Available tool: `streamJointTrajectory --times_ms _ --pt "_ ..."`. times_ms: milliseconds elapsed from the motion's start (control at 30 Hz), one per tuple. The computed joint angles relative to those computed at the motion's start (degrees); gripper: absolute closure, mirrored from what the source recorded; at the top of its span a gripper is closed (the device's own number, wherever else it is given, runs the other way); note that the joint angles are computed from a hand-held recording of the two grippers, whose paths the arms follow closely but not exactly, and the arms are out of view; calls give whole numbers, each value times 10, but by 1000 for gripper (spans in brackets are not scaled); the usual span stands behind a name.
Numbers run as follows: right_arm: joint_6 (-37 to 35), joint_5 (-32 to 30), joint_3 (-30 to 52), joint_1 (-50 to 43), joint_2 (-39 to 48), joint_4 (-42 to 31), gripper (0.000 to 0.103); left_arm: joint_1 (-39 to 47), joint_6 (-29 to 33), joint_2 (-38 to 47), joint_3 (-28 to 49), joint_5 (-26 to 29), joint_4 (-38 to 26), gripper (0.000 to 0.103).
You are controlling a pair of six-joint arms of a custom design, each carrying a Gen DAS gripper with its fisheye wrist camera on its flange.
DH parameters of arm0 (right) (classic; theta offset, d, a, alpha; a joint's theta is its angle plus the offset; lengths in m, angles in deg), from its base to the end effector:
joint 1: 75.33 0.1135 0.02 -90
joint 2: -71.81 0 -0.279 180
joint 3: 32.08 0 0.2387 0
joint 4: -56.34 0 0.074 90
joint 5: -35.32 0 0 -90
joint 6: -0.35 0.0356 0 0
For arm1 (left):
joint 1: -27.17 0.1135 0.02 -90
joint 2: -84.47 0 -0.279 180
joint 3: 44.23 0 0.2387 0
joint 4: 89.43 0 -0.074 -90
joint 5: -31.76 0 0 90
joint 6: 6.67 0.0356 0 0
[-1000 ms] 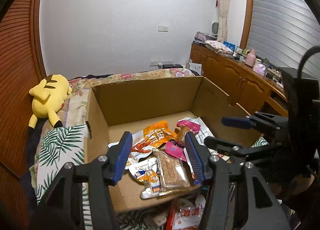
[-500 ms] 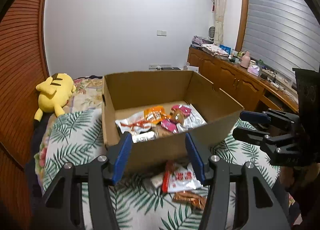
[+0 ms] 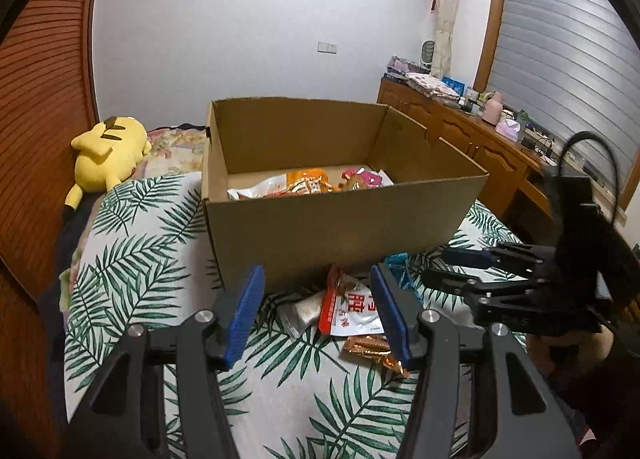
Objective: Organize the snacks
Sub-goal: 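Move both open grippers back down to the snacks in front of the box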
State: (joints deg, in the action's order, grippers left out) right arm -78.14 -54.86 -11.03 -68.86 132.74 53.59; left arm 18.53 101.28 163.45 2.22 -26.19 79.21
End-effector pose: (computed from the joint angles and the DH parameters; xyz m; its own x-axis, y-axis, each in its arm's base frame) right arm 0.1473 0.0168 0.1301 -0.6824 0.1234 -0.7205 0.0216 0.9886 0.1489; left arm 0.2374 -0.0552 0.1868 -0.4963 0.3396 -0.7990 0.6921 0.7104 -0.1279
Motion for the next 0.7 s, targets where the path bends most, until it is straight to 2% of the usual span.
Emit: streamJointTrajectory --times_ms 167,600,700 --pt "9 -19 -1 -19 120 91 55 1 3 15 -7 3 9 47" --pt "30 36 16 11 234 155 67 -25 2 43 -19 -9 28 47" --pt "24 68 19 33 239 151 73 -30 -4 45 -23 -10 32 47"
